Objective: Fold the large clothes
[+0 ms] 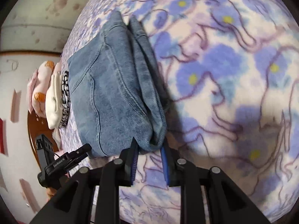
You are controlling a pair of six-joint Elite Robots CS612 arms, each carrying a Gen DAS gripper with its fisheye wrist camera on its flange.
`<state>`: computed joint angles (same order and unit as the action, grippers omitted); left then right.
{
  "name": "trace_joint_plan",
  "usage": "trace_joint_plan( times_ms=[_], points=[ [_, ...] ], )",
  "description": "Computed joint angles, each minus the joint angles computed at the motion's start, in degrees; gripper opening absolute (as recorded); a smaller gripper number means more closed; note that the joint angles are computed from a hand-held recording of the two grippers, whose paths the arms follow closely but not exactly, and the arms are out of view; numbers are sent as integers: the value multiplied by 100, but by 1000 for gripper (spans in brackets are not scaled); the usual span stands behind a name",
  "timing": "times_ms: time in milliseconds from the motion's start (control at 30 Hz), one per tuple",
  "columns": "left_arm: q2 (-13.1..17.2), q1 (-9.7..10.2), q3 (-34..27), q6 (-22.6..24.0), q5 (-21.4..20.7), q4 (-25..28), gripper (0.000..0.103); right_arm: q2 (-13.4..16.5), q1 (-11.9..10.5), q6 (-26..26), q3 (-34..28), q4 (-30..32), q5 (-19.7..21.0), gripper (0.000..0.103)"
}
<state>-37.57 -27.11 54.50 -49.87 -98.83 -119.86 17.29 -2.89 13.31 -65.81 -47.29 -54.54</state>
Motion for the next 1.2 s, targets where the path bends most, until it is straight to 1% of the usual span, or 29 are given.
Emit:
trace_joint_plan(
  times_ms=[33,67,100,167,200,233,300,367,400,433,467,533,567,600,633,700,767,833,900,933,967,1033,1067,1133,1200],
  points=[
    [-1,-4,-25,-25,-21,12,56,-54,16,-118,33,1,-125,27],
    [-4,-12,-49,-19,-39,36,52,-113,38,-293,74,-29,-260,27],
    [-1,-18,-108,36,-37,124,51,-168,58,-471,119,-45,-394,27],
    [-26,-52,-183,67,126,295,46,-310,146,-898,236,-154,-886,27],
    [-50,-76,-199,67,249,352,45,-368,199,-1146,258,-284,-1139,27],
    [-84,-108,-219,59,402,409,45,-383,224,-1282,244,-388,-1214,27],
    [-132,-151,-213,80,556,345,43,-389,267,-1495,177,-645,-1222,27],
    [-171,-214,-227,264,720,266,32,-342,297,-1635,71,-929,-1029,27],
    [-149,-245,-307,424,773,315,30,-303,313,-1667,17,-1083,-901,27],
    [-104,-278,-418,632,793,391,22,-259,337,-1666,-26,-1220,-760,27],
    [-51,-302,-515,844,739,389,11,-232,362,-1714,-18,-1290,-586,27],
    [-16,-322,-542,1015,563,233,10,-219,400,-1840,62,-1288,-410,23],
    [28,-317,-565,1059,398,77,9,-196,427,-1911,86,-1328,-323,11],
    [89,-314,-638,1061,301,1,9,-160,467,-1951,104,-1420,-305,2],
    [164,-307,-704,1067,189,-87,9,-105,509,-1985,122,-1524,-268,0],
    [320,-317,-918,1025,216,9,9,-74,567,-1954,224,-1575,-231,0],
    [467,-316,-1083,955,374,21,9,-43,593,-1818,354,-1592,-158,0],
    [553,-301,-1151,854,398,-83,9,-19,604,-1619,476,-1738,-160,0],
    [661,-268,-1227,781,433,-262,9,-29,590,-1528,598,-1933,-204,0],
    [726,-245,-1295,776,449,-365,9,-31,586,-1503,662,-2120,-286,0],
    [804,-234,-1409,793,559,-397,9,-45,582,-1511,736,-2256,-359,0],
    [991,-207,-1721,868,718,-318,9,-93,558,-1559,935,-2483,-435,0],
    [1073,-181,-1852,877,745,-336,9,-132,544,-1567,1033,-2533,-455,0],
    [1136,-138,-1930,779,758,-485,9,-207,515,-1591,1218,-2684,-590,0],
    [1205,-86,-2019,693,680,-587,8,-233,477,-1710,1263,-2790,-709,0]
  ],
)
